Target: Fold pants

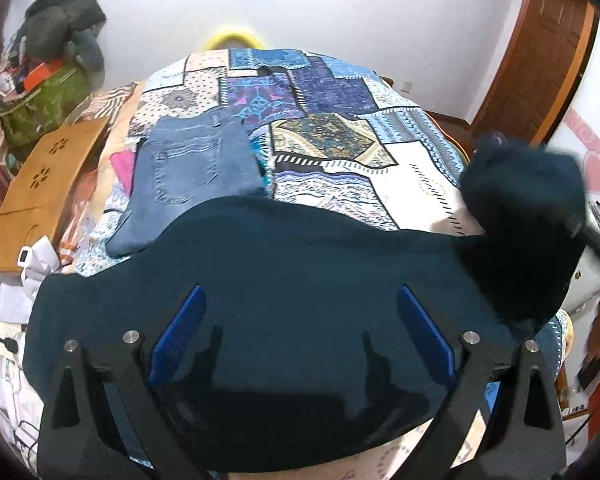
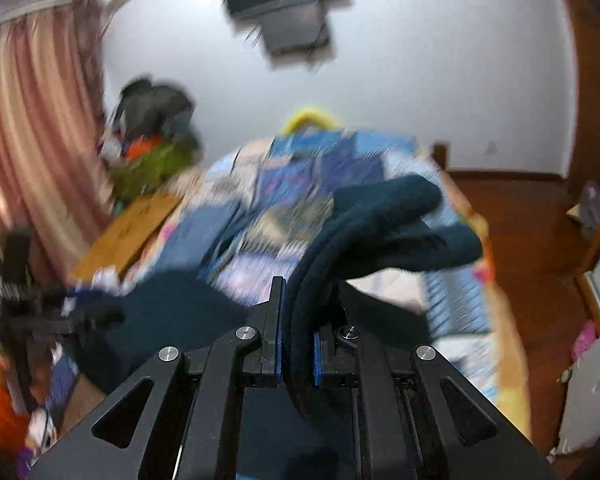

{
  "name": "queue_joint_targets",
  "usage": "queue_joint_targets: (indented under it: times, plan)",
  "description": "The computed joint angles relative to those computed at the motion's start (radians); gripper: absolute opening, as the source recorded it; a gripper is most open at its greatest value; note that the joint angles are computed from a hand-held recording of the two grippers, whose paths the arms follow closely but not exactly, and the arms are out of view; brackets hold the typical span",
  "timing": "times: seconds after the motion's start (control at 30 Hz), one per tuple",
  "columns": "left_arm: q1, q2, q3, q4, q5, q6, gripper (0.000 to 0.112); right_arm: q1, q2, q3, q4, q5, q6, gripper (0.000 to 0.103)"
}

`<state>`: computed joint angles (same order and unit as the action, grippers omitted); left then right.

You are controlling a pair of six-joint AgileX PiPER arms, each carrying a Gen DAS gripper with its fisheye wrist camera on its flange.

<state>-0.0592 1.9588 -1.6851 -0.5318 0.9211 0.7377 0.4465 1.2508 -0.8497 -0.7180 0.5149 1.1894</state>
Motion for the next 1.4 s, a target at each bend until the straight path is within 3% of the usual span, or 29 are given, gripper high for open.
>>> queue_joint_targets:
  times: [0.1,0.23,0.33,0.47,0.53,0.63,0.73,0.97,1.2,1.4]
  plan:
    - [0.026,0.001,0.009,-0.004,0.010,0.010,0.097,0.023,0.120,-0.006,0.160,-0.062,-0.130,0.009]
    - [0.043,-0.003,0.035,0.000,0.007,0.020,0.097,0.084,0.208,-0.013,0.185,-0.045,-0.134,0.013]
    - [0.037,-0.010,0.053,0.010,-0.001,0.018,0.097,0.112,0.209,-0.022,0.133,-0.008,-0.088,0.015]
    - [0.020,-0.016,0.049,0.005,0.013,0.015,0.097,0.079,0.149,-0.001,0.286,-0.022,-0.246,0.019]
    - [0.004,-0.022,0.042,-0.001,0.019,0.014,0.097,0.064,0.106,0.022,0.355,-0.030,-0.309,0.028]
    - [-0.024,-0.031,0.023,-0.003,0.030,0.005,0.097,0.105,0.034,0.065,0.228,0.019,-0.159,0.037]
    - [-0.072,-0.036,0.000,0.000,0.044,-0.012,0.097,0.142,-0.051,0.120,0.111,0.091,0.003,0.037]
    - [-0.221,-0.044,0.022,0.040,0.052,-0.041,0.097,0.116,-0.178,0.224,0.016,0.191,0.188,0.038]
    - [-0.361,0.003,0.017,0.086,0.057,-0.074,0.097,0.090,-0.188,0.303,0.017,0.148,0.272,0.039]
    - [-0.444,0.052,0.002,0.245,-0.037,-0.206,0.097,0.160,-0.218,0.342,-0.047,0.185,0.396,0.041]
